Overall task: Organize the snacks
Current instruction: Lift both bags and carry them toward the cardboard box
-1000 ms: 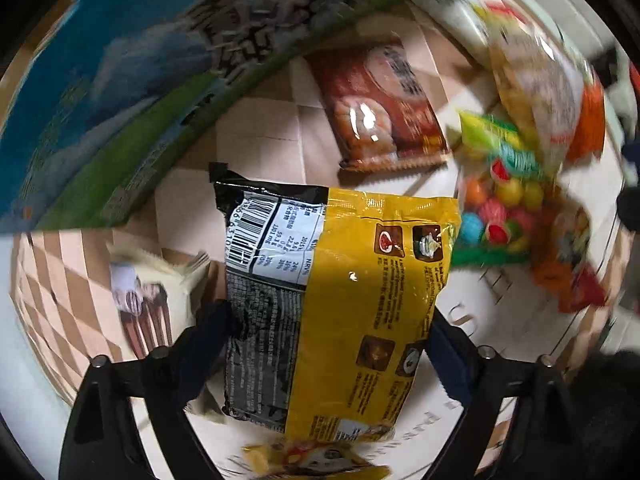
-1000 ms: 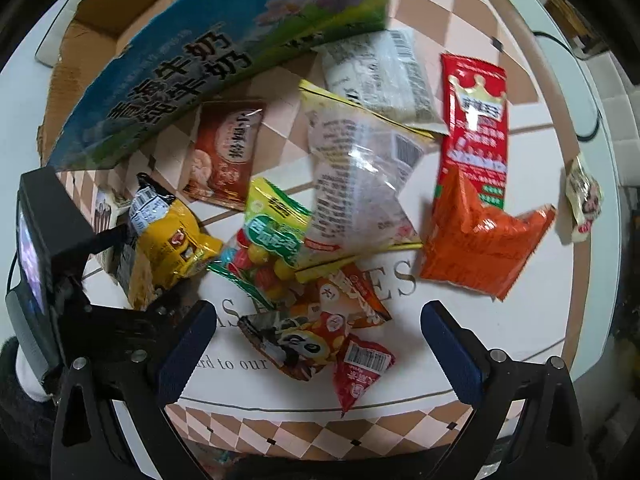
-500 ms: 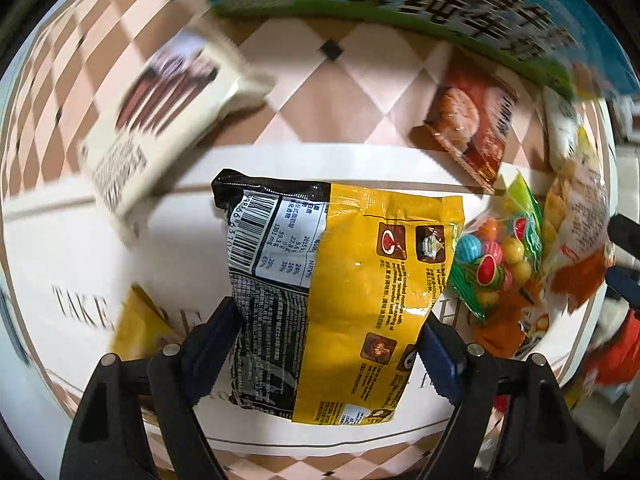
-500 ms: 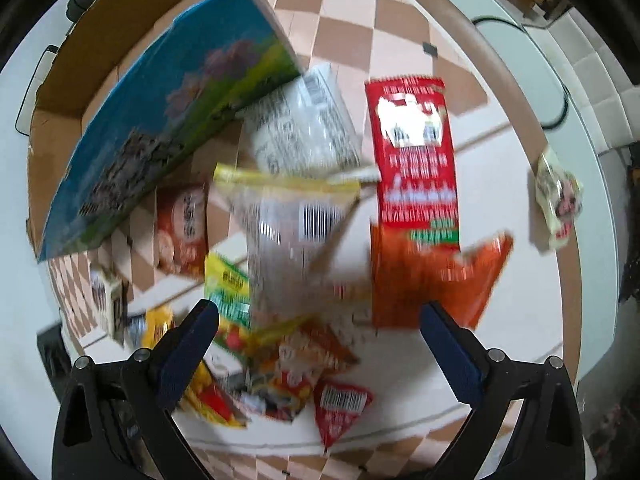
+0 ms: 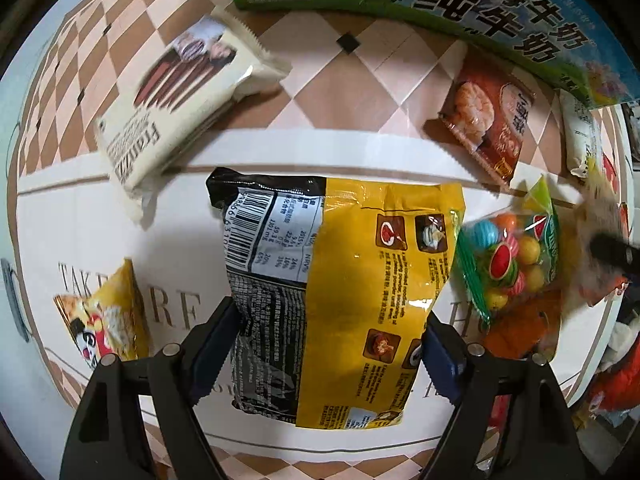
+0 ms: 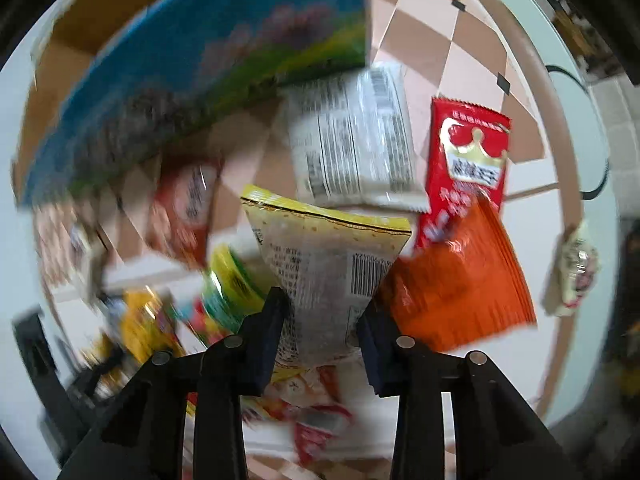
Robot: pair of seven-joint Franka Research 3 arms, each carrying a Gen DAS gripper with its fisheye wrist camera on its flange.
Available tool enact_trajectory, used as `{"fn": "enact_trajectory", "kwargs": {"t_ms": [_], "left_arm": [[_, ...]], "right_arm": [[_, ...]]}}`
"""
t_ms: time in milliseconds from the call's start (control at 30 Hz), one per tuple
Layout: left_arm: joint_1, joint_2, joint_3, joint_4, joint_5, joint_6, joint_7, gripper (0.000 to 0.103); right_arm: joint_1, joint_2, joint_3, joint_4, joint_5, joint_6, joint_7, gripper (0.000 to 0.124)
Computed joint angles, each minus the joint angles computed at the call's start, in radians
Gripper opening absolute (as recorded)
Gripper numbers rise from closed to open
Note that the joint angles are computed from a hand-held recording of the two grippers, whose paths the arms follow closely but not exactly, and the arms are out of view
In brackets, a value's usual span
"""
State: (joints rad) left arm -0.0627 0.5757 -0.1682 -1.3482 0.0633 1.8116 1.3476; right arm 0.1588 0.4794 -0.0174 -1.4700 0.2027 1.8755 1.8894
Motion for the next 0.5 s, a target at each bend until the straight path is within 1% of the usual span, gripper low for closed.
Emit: {"fn": "enact_trajectory", "kwargs": {"t_ms": [33, 100, 167, 233, 300, 367, 433, 467, 500], "left_arm": [[0.001, -0.016, 0.0, -0.027, -0.002, 0.008, -0.005, 0.083], [0.002, -0.051, -0.003, -0.083, -0.005, 0.025, -0.012, 0.083], [0.003, -0.084, -0.004, -0.14, -0.005, 0.052, -0.014, 0.083], [-0.001, -0.113, -0.004, -0.193, 0.003, 0.079, -0.017, 0.083], [-0.012, -0.136, -0.005, -0.24, 0.021, 0.107, -0.024, 0.083], [-0.018, -0.166, -0.007, -0.296, 0.03, 0.137, -0.029, 0.084], [-0.022, -0.189, -0.009, -0.337, 0.031, 0.159, -0.034, 0.085], [-0.024, -0.171, -0.009, -0.323, 0.027, 0.165, -0.037, 0.085], [-0.023, -0.18, -0.011, -0.343, 0.023, 0.177, -0.039, 0.086]], "right_arm": [[0.0, -0.007, 0.005, -0.005, 0.0, -0.015, -0.014, 0.037], [0.009, -0.015, 0.011, 0.003, -0.029, -0.089, -0.064, 0.037], [0.02, -0.04, 0.011, -0.023, -0.055, -0.113, -0.098, 0.037], [0.03, -0.058, 0.009, -0.06, -0.069, -0.109, -0.108, 0.038], [0.034, -0.061, 0.003, -0.09, -0.07, -0.111, -0.091, 0.052], [0.028, -0.067, 0.006, -0.127, -0.038, -0.096, -0.077, 0.058], [0.02, -0.093, 0.007, -0.18, -0.009, -0.061, -0.074, 0.058], [0.015, -0.108, 0.007, -0.208, 0.005, -0.042, -0.078, 0.058], [0.012, -0.119, 0.007, -0.228, 0.01, -0.037, -0.078, 0.058]]}}
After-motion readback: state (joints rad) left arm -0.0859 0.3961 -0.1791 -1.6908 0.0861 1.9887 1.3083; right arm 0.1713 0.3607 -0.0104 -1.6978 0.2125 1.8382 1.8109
